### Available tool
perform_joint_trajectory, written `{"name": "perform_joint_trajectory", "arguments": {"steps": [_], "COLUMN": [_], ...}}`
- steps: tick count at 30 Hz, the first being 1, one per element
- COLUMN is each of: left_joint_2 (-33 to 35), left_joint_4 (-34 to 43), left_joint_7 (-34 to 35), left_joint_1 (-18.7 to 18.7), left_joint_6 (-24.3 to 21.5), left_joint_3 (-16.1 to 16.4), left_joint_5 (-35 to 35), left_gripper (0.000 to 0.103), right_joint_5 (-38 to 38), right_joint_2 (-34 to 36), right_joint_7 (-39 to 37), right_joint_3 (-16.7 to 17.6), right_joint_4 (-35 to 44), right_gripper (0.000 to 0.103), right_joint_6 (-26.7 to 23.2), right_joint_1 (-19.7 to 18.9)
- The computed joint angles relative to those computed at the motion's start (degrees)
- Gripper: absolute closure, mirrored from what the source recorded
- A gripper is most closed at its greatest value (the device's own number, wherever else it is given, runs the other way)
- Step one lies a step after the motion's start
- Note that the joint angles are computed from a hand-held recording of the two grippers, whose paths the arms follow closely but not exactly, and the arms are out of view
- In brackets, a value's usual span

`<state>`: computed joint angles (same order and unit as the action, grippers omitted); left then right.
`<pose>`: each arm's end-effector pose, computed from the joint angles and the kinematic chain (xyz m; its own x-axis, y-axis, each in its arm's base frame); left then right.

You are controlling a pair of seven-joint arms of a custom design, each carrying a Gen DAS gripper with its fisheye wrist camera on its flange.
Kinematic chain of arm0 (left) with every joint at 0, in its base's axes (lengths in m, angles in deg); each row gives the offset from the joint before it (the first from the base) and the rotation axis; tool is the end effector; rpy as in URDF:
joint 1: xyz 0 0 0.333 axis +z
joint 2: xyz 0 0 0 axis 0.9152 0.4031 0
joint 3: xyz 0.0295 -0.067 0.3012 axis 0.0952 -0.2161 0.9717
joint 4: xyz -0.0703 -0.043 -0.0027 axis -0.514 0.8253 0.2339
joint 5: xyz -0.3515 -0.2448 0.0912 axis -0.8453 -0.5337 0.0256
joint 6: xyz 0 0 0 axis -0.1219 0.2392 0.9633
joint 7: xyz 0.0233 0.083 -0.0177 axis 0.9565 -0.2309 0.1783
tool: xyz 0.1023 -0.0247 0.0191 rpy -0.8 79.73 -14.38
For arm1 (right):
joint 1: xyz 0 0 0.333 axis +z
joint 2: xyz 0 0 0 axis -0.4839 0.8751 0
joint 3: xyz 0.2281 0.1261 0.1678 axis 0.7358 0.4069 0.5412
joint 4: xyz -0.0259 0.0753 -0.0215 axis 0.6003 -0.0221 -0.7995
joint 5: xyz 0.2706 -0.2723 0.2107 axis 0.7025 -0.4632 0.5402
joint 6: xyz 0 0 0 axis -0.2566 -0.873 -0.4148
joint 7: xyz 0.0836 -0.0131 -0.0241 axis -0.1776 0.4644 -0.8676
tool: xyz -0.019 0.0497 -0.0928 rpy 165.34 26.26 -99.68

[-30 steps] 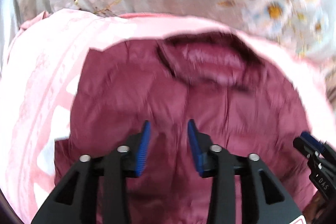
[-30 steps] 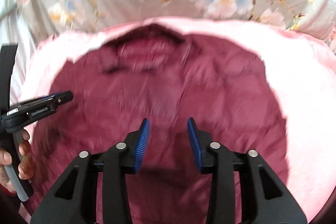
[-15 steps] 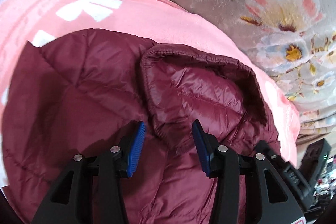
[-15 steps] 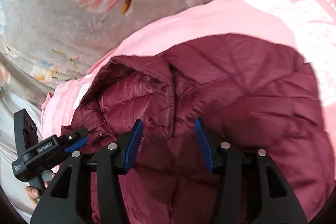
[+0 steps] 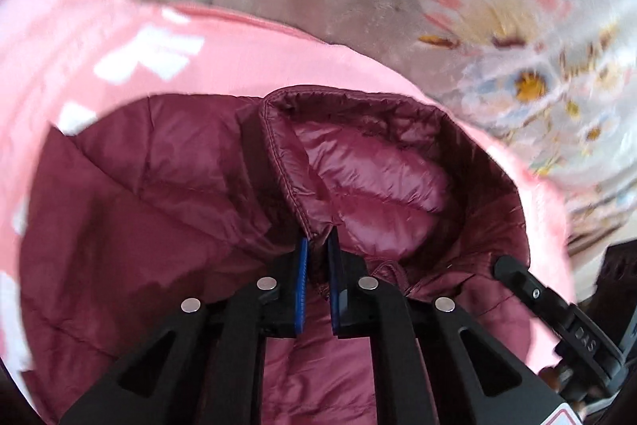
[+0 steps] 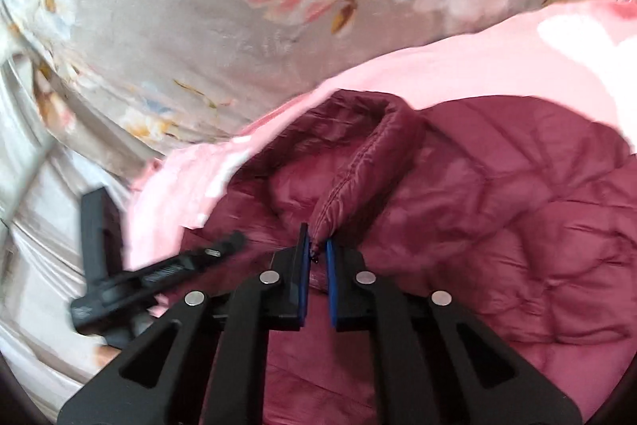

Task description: Fold large clothes

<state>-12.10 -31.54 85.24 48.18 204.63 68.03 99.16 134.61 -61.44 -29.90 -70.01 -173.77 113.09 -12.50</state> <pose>0.5261 -0.3584 0.4621 0.2004 -0.9033 0.3793 -0.7074 -0.4013 -0.5818 0.5789 0.1747 0.4656 0.3581 -0.8009 -0.4799 -0.8134 -0.0152 -0.5815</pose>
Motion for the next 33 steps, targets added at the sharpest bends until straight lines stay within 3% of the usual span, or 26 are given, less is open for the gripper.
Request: {"name": "perform_joint_trajectory", "arguments": {"steps": [2,4,6,9,15,17,19,21,25,29,33], "left_joint_2": [1.22,2.88,3.44,3.53,5.54,5.62,3.80,-0.20,-5.56,-3.31,4.18], "left_joint_4": [1.21,1.56,0.75,0.75,4.34,4.63,2.69,-0.89,-3.01,1.32,7.76], "left_joint_7": [2.32,3.00,-1.46,-5.39,-4.19,-4.42,-6.55,-8.32,-10.56,-8.34,-2.71], "left_joint_1": [-0.55,-0.95,-1.86,-2.86,-4.63,-4.95,-4.83,-4.33,-2.96,-1.78,-3.32], "left_joint_6": [-3.98,-4.82,-3.44,-4.92,-12.78,-13.76,-12.41,-11.86,-17.62,-19.35,-23.84], "left_joint_3": [-0.41,-0.21,0.87,1.27,0.69,0.79,0.96,0.50,-1.96,-3.17,-2.75], "left_joint_5": [-0.33,-1.17,4.49,10.15,12.85,13.10,13.94,14.16,15.13,12.54,8.45], "left_gripper": [0.097,0.096,0.093,0.092,0.089,0.086,0.084,0.084,0.084,0.084,0.084], "right_joint_5": [-6.58,-9.22,-9.90,-13.68,-17.83,-14.51,-11.31,-14.40,-17.66,-28.80,-46.85], "right_joint_2": [1.41,2.65,2.96,2.42,2.47,2.42,0.25,-3.79,-8.10,-4.30,1.46], "right_joint_7": [5.75,8.47,8.10,9.59,11.60,8.92,8.54,12.71,12.63,19.93,35.76], "right_joint_3": [0.39,0.47,0.82,1.57,2.09,1.56,0.89,0.76,-0.32,1.74,3.56], "right_joint_4": [-0.79,-0.96,-1.49,-2.77,-3.91,-3.40,-4.85,-7.98,-10.05,-6.79,-4.13], "right_gripper": [0.098,0.098,0.098,0.099,0.099,0.097,0.089,0.087,0.089,0.094,0.095], "right_joint_6": [0.75,0.78,1.83,4.78,8.82,7.73,7.09,9.72,14.13,15.19,13.64], "right_joint_1": [-0.49,-0.87,-0.92,-0.48,0.54,0.51,0.13,-0.25,2.03,1.73,-0.47]}}
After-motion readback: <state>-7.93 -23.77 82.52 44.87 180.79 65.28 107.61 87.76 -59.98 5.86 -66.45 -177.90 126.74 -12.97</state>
